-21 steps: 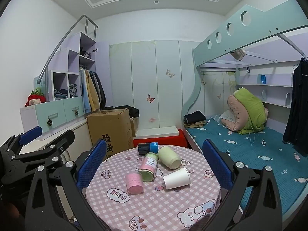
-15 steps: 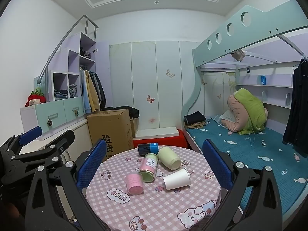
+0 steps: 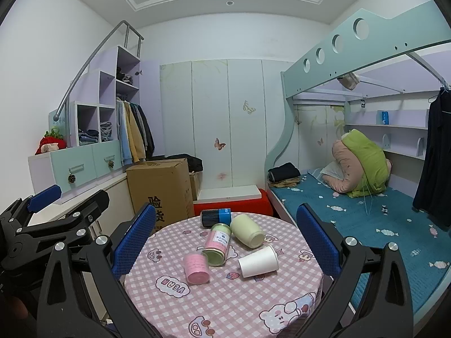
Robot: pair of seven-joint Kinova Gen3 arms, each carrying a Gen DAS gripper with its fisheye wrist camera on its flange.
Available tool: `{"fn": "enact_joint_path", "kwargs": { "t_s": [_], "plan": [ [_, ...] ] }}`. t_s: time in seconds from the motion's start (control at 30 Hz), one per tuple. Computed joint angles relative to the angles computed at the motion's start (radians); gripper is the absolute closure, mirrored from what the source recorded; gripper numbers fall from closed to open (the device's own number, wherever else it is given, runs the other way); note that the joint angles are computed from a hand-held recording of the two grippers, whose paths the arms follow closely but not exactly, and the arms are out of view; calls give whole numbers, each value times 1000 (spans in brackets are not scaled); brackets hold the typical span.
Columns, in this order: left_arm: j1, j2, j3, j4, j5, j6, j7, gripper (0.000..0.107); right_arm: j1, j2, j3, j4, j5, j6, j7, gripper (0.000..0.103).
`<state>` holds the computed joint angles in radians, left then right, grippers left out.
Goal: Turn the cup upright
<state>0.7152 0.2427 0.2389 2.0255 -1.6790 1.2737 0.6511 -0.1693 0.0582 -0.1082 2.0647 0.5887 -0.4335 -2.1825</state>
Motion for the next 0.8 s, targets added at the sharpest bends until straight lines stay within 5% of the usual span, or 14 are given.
{"fn": "enact_joint_path", "kwargs": {
  "t_s": [0.8],
  "plan": [
    [-4,-3,0,4,7,-8,1,9,-3,13,-8,-1,-22,-1,25,6]
  ]
}}
